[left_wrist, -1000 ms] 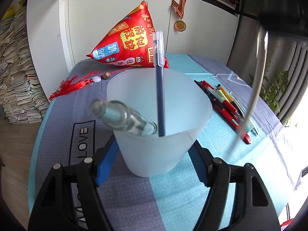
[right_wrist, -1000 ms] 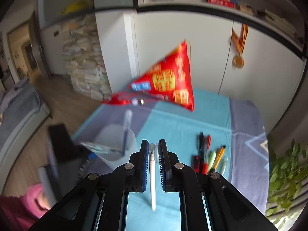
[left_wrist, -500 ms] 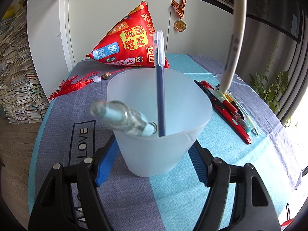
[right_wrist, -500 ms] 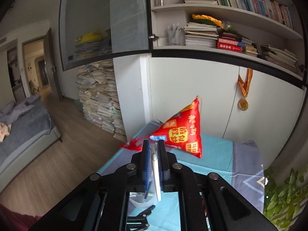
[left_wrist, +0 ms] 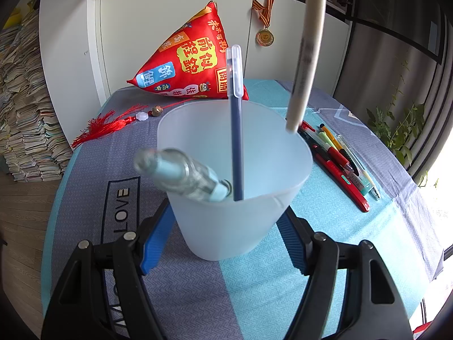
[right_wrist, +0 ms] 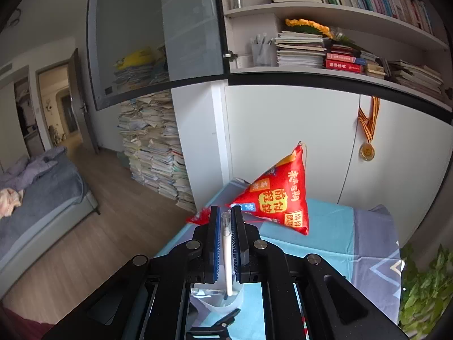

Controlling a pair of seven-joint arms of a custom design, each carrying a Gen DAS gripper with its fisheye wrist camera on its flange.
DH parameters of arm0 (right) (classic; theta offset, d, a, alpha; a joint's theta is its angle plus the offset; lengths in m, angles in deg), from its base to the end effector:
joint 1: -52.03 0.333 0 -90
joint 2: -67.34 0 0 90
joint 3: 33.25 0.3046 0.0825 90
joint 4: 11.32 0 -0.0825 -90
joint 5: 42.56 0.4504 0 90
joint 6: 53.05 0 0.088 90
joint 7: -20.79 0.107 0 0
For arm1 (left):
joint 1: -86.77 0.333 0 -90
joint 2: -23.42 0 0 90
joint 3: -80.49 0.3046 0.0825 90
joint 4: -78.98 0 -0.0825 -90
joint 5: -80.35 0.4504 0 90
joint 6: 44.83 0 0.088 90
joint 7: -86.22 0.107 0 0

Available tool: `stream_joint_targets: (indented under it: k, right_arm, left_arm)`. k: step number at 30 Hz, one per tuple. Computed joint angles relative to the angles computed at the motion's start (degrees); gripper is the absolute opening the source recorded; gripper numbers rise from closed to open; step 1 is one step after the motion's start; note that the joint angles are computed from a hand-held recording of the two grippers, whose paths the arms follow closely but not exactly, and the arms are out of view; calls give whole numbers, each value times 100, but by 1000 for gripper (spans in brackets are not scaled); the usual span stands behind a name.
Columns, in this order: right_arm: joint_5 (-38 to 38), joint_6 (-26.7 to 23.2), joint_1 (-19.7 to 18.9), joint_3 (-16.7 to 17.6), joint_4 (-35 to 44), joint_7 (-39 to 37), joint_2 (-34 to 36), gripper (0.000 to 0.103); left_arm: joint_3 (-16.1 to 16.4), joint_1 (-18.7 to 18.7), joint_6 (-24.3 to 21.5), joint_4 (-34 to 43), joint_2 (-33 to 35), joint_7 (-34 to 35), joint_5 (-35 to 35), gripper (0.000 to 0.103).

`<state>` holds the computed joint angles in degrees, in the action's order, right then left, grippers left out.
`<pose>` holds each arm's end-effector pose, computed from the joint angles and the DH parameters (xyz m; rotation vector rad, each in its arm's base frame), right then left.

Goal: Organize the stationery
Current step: 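Grasp the white pen with the right gripper and drop it into the cup, then move the right gripper over the red cutter to grasp it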

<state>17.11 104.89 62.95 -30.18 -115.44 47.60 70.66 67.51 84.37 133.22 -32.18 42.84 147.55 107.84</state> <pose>0.6752 0.1307 0.5563 -1.8145 1.0361 -0.5348 0.6744 -0.2150 0.3563 -1.5997 1.9459 -0.9422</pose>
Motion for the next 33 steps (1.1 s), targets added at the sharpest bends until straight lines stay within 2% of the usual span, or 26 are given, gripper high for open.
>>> stream_joint_targets:
  k: [4,9,14,19,22,27,33]
  right_arm:
    - [-695,-101,17,-41,100,686,259,8]
    - [-1477,-497,-82,-106,345,1682,703,8]
    - [-1656,-824,-235,-90,401,2059,807,8]
    - [-1528,-724,-381,-117,245,2064,686,9]
    - [-2037,-676,-377,-256,190,2493,740,11]
    - [-3524,-818,-276,-583,112,3751,1053,11]
    - [-4171,-934,-319,-629,-36,4167,1278,11]
  left_arm:
    - [9,-7,5,-6,-4,0,0,71]
    - [11,-11,3,0,-1,0,1,71]
    - [-10,7,-10,3,1,23,-13,71]
    - [-13,8,-13,6,2,40,-30,71]
    - [-8,6,-12,2,-1,42,-31,71]
    - [-8,3,-12,5,2,44,-35,71]
    - [-46,33,-29,3,5,78,-65,72]
